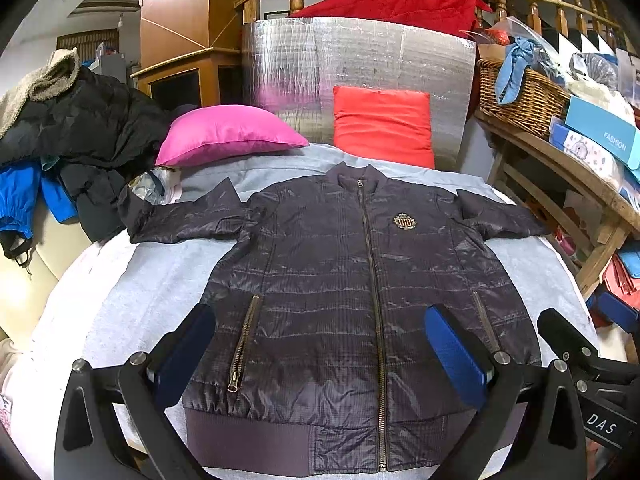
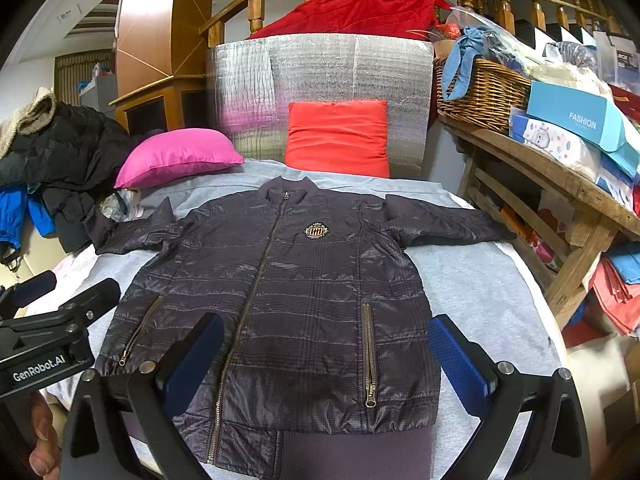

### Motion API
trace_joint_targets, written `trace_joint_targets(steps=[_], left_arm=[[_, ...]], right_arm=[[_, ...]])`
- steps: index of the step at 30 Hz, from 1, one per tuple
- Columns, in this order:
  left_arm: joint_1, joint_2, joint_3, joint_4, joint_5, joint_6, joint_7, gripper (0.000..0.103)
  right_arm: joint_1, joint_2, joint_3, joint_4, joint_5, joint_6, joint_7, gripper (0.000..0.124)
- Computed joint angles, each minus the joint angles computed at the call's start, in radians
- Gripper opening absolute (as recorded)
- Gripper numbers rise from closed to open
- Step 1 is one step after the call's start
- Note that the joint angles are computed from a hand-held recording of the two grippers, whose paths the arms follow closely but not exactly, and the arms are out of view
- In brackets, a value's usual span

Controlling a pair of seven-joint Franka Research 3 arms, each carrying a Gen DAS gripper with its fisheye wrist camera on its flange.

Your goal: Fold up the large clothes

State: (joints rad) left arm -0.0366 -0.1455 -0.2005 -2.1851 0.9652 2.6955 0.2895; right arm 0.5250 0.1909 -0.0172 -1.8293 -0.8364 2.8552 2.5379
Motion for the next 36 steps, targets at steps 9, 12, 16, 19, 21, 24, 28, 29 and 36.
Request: trace_joint_targets(steps=[9, 12, 16, 19, 21, 24, 28, 29, 36], left_arm=[[-0.007, 0.013, 0.001, 0.010, -0.007, -0.007, 0.018, 0.103], [-0.010, 0.016, 0.001, 0.014, -0.009, -0.009, 0.024, 0.103], [-0.014, 0.021, 0.000, 0.018, -0.007, -0.014, 0.025, 0.103], [-0.017, 0.022, 0.001, 0.019, -0.010, -0.016, 0.030, 0.103], [-0.018, 0.021, 0.001, 0.019, -0.006, -0.018, 0.029, 0.103], [-0.019, 0.022, 0.001, 0.022, -0.003, -0.019, 0.029, 0.103], [-0.018, 0.025, 0.004, 0.023, -0.003, -0.017, 0.029, 0.103], [-0.019, 0.027, 0.004, 0.024, -0.006, -0.017, 0.032, 0.103], [-0.019, 0.027, 0.007, 0.022, -0.008, -0.013, 0.035, 0.103]], right_arm=[[0.002, 0.009, -0.006, 0.005, 0.011, 0.003, -0.006, 0.103], [0.002, 0.010, -0.009, 0.004, 0.011, 0.007, -0.002, 0.103], [0.002, 0.009, -0.012, 0.002, 0.012, 0.010, -0.003, 0.103], [0.002, 0.010, -0.012, 0.003, 0.013, 0.012, -0.004, 0.103], [0.002, 0.011, -0.012, 0.005, 0.014, 0.013, -0.005, 0.103], [0.002, 0.014, -0.012, 0.009, 0.019, 0.014, -0.012, 0.103], [0.006, 0.017, -0.014, 0.013, 0.023, 0.014, -0.019, 0.103], [0.006, 0.018, -0.015, 0.015, 0.023, 0.014, -0.020, 0.103], [0.010, 0.028, -0.018, 0.025, 0.039, 0.014, -0.038, 0.103]])
